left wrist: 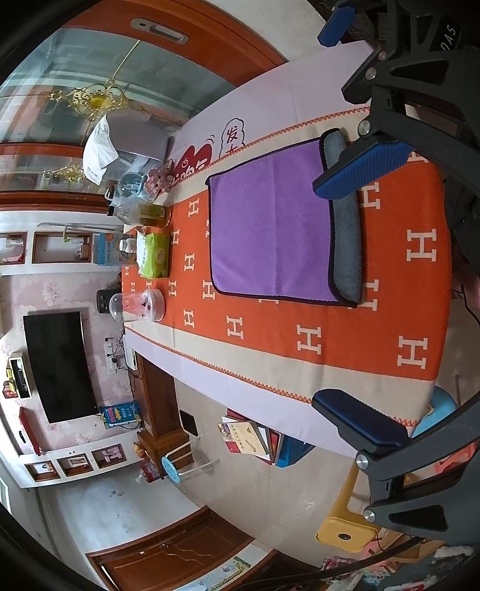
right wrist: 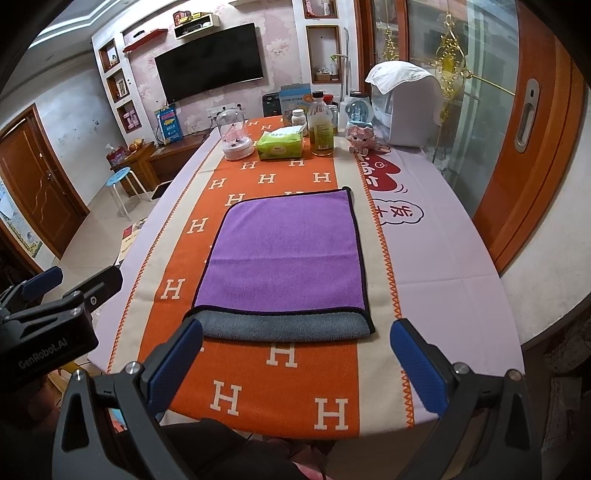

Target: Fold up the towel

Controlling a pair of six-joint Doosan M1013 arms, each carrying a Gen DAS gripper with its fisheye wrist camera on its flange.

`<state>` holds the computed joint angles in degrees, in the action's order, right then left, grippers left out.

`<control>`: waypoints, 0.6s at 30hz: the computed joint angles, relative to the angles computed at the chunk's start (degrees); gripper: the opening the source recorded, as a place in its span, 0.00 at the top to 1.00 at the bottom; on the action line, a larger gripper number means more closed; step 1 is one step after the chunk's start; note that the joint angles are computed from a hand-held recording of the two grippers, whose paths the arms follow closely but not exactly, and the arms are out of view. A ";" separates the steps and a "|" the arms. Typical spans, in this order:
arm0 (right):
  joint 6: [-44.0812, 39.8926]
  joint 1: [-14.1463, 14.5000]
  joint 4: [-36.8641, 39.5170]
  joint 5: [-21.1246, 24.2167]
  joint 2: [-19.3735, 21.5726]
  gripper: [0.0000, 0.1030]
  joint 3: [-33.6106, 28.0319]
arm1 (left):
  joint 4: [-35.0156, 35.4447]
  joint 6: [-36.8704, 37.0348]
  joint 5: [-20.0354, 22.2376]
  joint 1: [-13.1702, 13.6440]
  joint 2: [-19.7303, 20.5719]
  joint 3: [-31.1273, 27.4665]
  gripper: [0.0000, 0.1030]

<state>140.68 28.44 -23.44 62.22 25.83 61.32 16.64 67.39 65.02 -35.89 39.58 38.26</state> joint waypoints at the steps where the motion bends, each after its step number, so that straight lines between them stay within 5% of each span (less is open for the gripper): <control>1: 0.32 0.29 -0.25 0.53 0.29 0.01 -0.62 | -0.34 0.26 0.08 0.12 -0.04 0.10 0.01; 18: 6.03 2.09 -2.81 5.01 3.00 0.01 -3.83 | -7.98 9.07 1.10 2.86 0.72 -0.48 0.01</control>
